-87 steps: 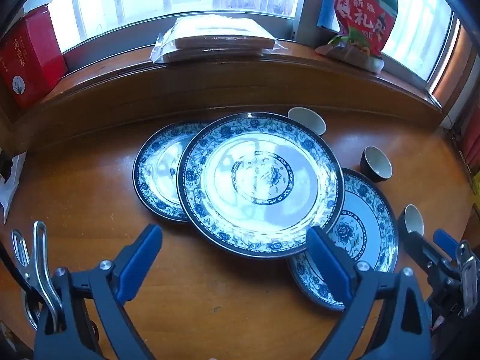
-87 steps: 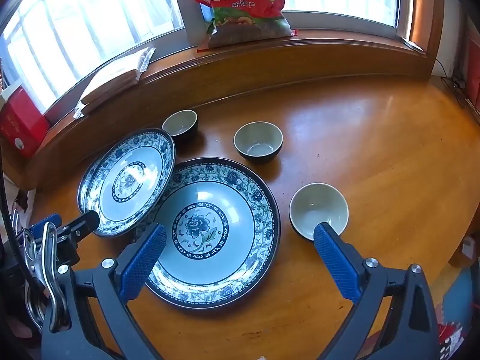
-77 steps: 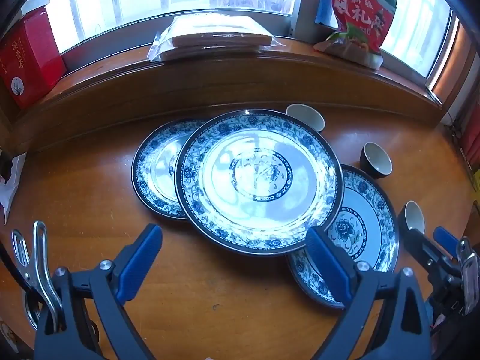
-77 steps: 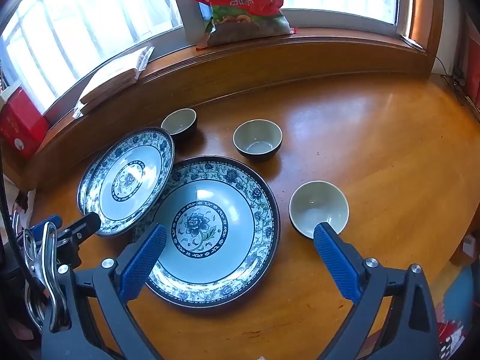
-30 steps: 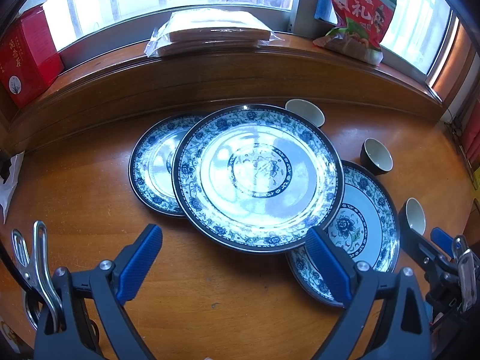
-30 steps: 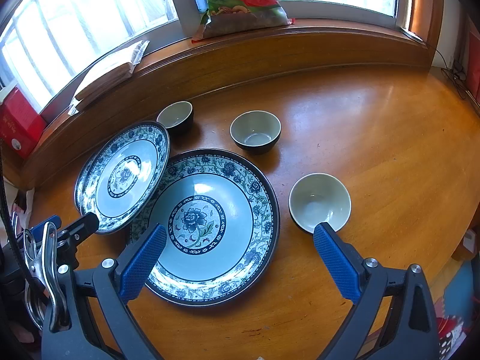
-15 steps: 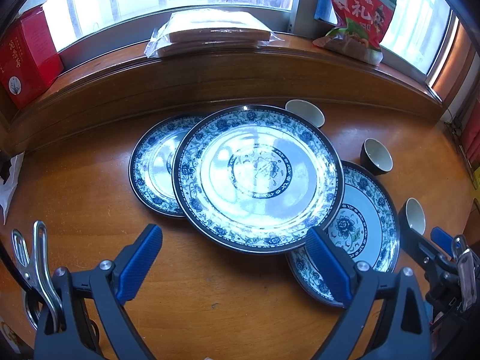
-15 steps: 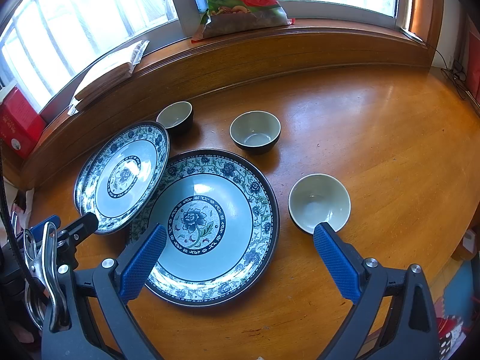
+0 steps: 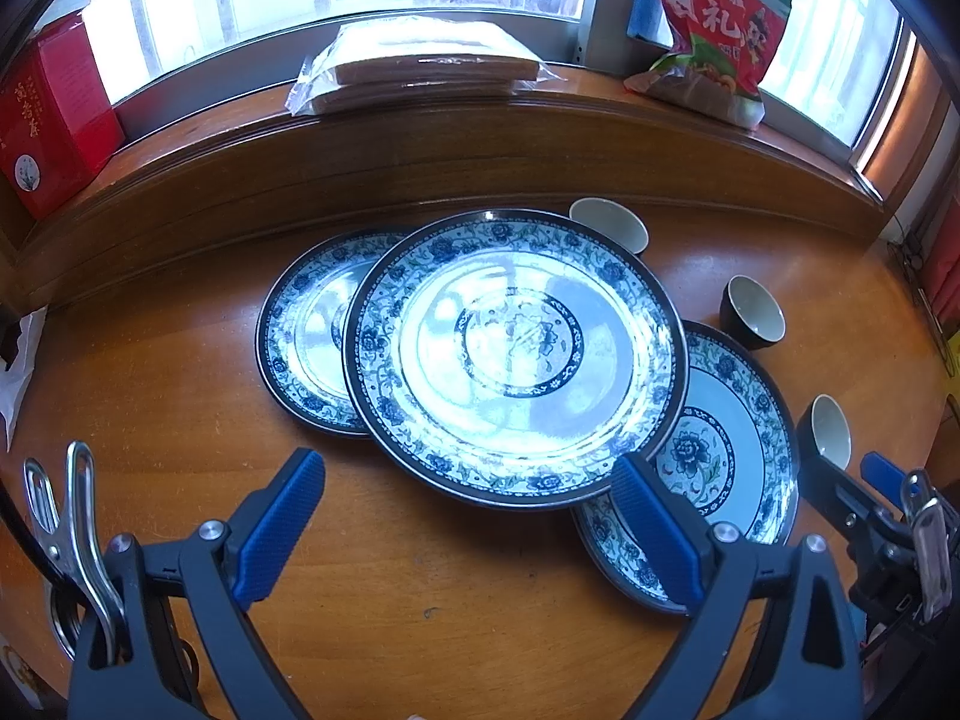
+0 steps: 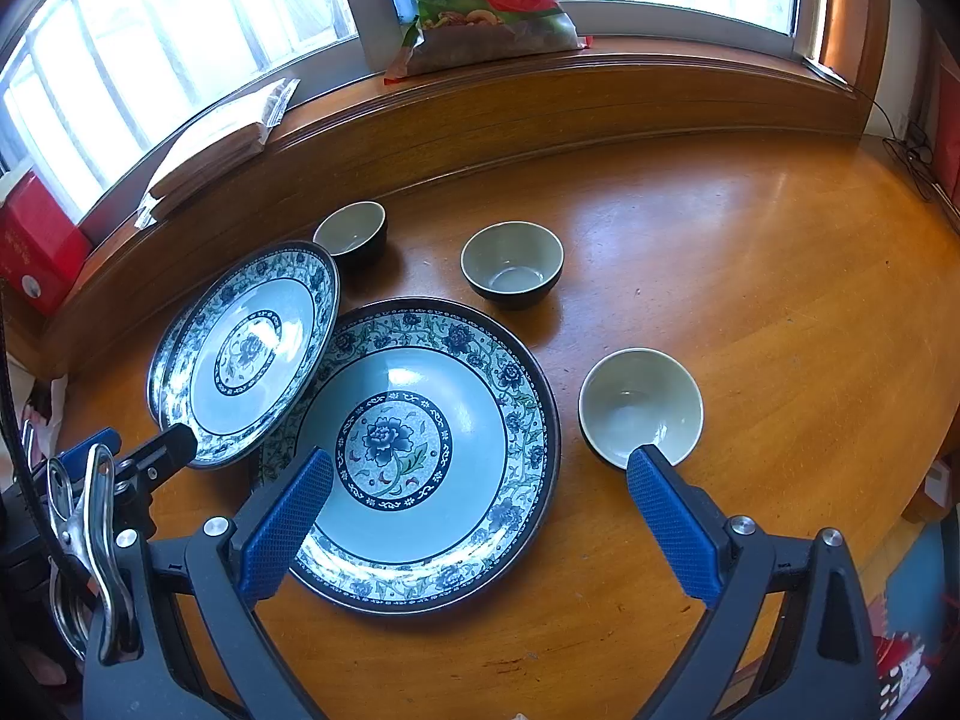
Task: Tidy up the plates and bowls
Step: 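Move the right gripper to the rim of the large floral plate and close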
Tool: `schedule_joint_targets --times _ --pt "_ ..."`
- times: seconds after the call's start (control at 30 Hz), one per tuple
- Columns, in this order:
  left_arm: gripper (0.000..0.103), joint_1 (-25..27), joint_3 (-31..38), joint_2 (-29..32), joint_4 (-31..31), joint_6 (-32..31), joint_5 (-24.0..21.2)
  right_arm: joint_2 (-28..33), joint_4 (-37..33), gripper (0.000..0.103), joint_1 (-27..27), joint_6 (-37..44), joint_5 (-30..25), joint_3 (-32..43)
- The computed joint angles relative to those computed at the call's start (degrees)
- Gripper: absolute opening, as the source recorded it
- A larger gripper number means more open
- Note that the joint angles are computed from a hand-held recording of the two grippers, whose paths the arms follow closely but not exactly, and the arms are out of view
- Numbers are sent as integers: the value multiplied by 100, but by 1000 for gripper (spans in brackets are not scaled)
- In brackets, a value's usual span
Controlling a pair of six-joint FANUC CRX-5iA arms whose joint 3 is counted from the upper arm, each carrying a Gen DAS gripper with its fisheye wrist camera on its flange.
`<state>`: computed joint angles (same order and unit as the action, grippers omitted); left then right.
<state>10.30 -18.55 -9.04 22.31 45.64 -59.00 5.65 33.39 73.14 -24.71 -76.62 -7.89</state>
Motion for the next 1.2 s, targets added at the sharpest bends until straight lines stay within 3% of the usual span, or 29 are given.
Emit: schedule_joint_targets --times 1.2 --pt "99 291 643 685 -146 15 -165 548 -73 100 -344 847 339 615"
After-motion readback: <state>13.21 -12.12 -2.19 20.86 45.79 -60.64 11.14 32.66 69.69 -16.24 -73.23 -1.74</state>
